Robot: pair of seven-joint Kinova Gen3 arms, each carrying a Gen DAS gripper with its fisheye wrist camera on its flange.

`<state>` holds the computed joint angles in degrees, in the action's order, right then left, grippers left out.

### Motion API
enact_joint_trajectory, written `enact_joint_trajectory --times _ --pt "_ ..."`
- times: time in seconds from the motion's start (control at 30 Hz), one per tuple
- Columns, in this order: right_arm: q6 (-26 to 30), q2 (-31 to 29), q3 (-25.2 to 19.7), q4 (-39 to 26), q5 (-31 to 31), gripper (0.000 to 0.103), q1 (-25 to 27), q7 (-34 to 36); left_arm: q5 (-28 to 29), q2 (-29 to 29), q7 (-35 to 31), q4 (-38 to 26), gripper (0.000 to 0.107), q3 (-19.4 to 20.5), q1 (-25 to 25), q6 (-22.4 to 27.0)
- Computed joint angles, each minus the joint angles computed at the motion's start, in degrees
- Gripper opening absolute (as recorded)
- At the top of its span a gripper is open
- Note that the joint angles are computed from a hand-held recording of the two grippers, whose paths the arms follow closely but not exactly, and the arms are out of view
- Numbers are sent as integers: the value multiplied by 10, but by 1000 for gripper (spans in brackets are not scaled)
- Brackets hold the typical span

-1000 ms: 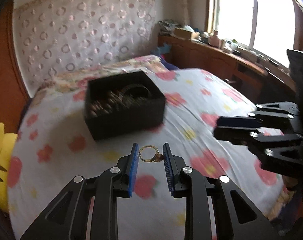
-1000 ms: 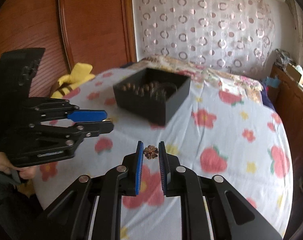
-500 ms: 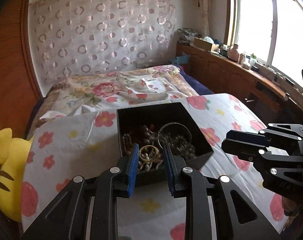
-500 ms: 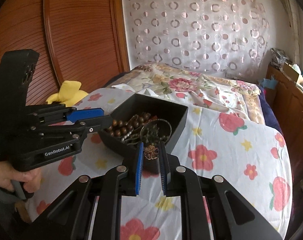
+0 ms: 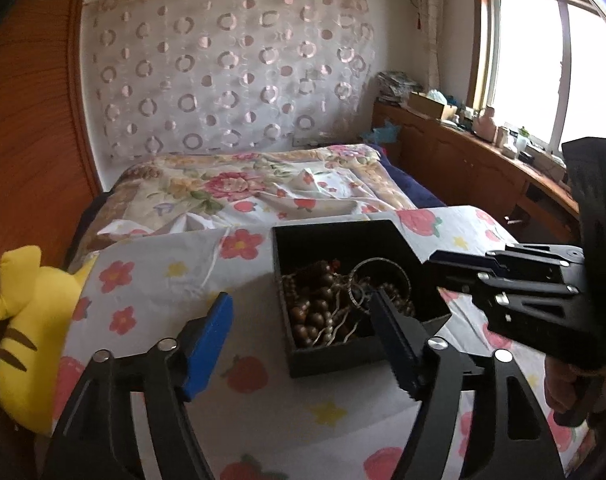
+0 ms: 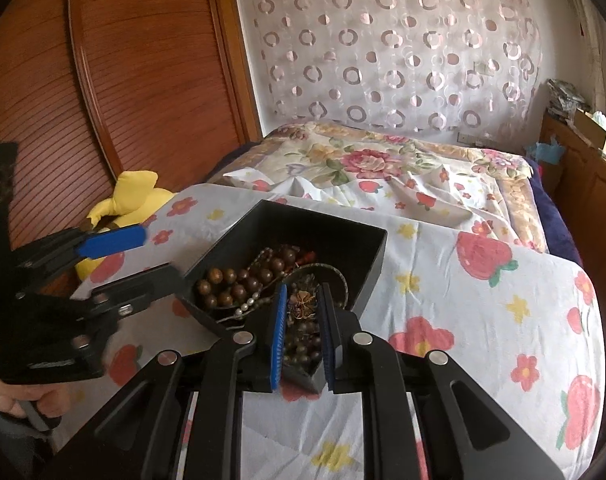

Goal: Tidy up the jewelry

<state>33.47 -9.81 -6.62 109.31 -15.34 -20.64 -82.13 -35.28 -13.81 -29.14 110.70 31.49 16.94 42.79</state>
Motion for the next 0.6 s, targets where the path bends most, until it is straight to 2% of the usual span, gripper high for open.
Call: enact_joint_trajectory --times 0.1,0.27,0.33,0.4,0.53,0.6 --pt "-5 -11 1 7 -2 19 0 -2 7 -25 11 14 82 2 -2 1" --pt "-24 -65 -18 39 32 34 10 -41 24 -73 16 32 93 37 -31 -1" --pt "-29 -95 -27 54 43 45 17 -62 32 -97 18 35 95 60 -47 2" --pt "-34 -122 -18 67 41 51 6 -67 44 -112 14 32 95 81 -65 8" --pt "-38 -186 -25 95 47 75 12 -96 70 -148 -1 27 95 118 -95 24" --pt "-37 -228 -30 115 50 84 21 -112 80 -163 -5 12 95 159 -128 58"
